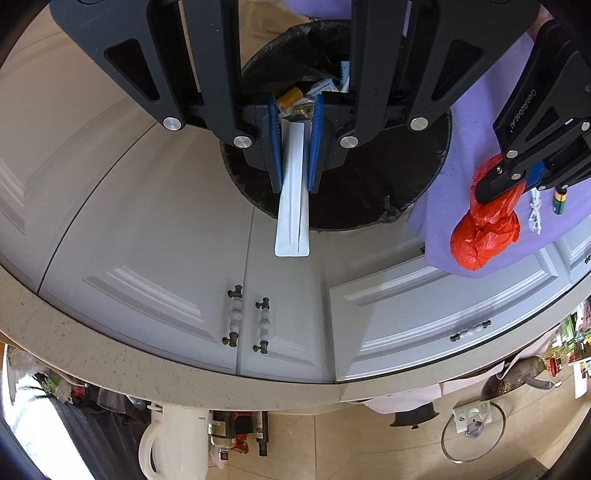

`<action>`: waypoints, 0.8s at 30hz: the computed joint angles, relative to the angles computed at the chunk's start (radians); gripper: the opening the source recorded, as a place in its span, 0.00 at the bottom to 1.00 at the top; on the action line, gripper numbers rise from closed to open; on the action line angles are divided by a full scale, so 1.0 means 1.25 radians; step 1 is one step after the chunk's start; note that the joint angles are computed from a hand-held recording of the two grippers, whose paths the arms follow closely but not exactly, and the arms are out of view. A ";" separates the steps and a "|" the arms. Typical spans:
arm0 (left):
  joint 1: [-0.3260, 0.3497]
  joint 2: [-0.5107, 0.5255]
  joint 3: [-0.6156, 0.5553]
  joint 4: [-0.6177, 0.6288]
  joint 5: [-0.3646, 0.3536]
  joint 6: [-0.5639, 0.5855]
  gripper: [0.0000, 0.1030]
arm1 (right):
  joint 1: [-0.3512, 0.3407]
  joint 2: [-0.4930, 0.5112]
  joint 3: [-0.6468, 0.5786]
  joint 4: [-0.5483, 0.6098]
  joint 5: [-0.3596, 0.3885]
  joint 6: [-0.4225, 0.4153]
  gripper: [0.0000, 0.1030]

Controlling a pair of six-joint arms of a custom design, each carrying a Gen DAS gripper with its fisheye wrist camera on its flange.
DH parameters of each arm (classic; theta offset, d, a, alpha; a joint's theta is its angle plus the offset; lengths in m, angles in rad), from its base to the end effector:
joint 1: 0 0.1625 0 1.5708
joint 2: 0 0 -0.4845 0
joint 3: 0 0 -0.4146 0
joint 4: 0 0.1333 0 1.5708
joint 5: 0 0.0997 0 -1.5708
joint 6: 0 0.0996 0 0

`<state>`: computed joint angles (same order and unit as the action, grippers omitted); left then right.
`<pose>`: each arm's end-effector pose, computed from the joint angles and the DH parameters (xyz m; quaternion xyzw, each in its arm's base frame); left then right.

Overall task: Collect trash
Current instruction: 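Open both grippers over the black bin, dropping the tube and bag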

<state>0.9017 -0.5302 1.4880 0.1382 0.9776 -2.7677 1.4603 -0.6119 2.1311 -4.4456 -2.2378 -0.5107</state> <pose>-0.2274 -0.5922 -0.0506 0.4035 0.8402 -0.2642 0.2479 0.0144 -0.5205 0.1074 -0.0549 -0.7622 0.4862 0.4239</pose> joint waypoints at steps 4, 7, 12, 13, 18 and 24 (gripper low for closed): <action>-0.002 0.014 -0.015 0.002 -0.004 0.003 0.15 | -0.008 0.001 -0.008 0.003 -0.001 0.000 0.15; -0.003 0.023 -0.026 0.006 -0.005 0.007 0.17 | -0.013 0.001 -0.012 0.007 -0.003 0.002 0.21; -0.004 0.035 -0.038 0.012 -0.013 0.007 0.31 | -0.016 0.003 -0.014 0.002 -0.009 -0.002 0.26; -0.003 0.035 -0.038 0.010 -0.013 0.006 0.35 | -0.016 0.004 -0.015 -0.002 -0.011 -0.004 0.31; -0.003 0.033 -0.037 0.006 -0.022 0.000 0.47 | -0.016 0.003 -0.017 -0.007 -0.020 -0.004 0.39; 0.002 0.017 -0.024 -0.011 -0.045 -0.004 0.61 | -0.003 0.009 -0.026 -0.015 -0.030 -0.016 0.52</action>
<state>0.9045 -0.5093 1.4578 0.1248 0.9220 -2.7731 1.4560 -0.6004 2.0988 -4.4648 -2.2757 -0.5312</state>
